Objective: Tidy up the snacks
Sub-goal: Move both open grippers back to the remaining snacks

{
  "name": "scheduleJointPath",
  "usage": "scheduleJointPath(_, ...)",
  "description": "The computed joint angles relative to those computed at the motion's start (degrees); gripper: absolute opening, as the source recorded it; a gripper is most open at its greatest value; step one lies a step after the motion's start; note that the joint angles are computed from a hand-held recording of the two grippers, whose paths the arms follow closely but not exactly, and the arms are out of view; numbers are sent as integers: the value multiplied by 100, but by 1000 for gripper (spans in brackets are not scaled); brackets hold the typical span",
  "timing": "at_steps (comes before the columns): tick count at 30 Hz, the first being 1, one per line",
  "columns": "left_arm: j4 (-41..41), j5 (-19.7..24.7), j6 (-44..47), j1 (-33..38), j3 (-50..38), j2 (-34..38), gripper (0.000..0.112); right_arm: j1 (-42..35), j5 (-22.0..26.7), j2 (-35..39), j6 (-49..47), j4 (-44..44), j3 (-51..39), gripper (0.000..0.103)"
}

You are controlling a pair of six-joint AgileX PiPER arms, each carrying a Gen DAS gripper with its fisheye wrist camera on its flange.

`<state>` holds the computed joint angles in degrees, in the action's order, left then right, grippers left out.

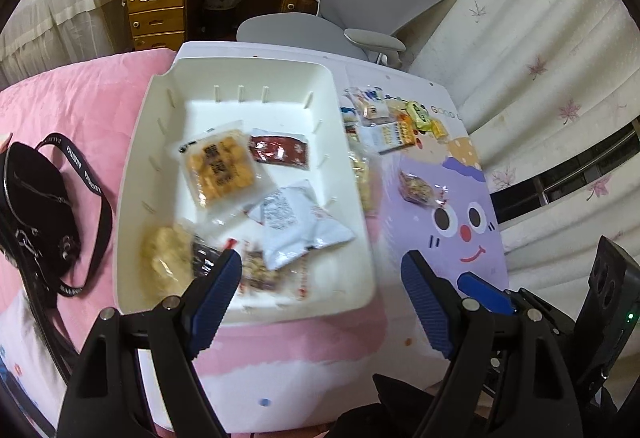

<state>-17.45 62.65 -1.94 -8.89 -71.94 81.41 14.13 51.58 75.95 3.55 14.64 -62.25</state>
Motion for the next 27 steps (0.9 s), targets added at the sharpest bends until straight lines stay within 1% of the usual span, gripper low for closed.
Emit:
scheduleJointPath(2, 217, -62, -502, -355, -2, -26, 81, -425, 201, -61, -631, 312, 50, 43)
scheduleJointPath(5, 642, -176, -1481, -1036, -28, -28, 81, -1034, 524, -87, -1529, 678, 66, 43)
scheduleJointPath(12, 1550, -319, -3574, -2364, -225, 257, 81, -2461, 1144, 73, -3511, 1215, 37, 43)
scheduleJointPath(15, 1827, -263, -4330, -2745, -405, 513, 81, -2949, 1330, 266, -4166, 1313, -39, 43)
scheduleJointPath(17, 2044, -124, -4869, -2983, -610, 754, 81, -3274, 1440, 444, -4595, 1358, -126, 43)
scheduleJointPath(21, 2306, 100, -5657, -3259, -1023, 1175, 81, -3675, 1451, 670, -5227, 1435, -210, 43)
scheduleJointPath(27, 2554, 474, -6382, -3365, -1836, 1808, 82, -3999, 1262, 1001, -6043, 1450, -285, 43)
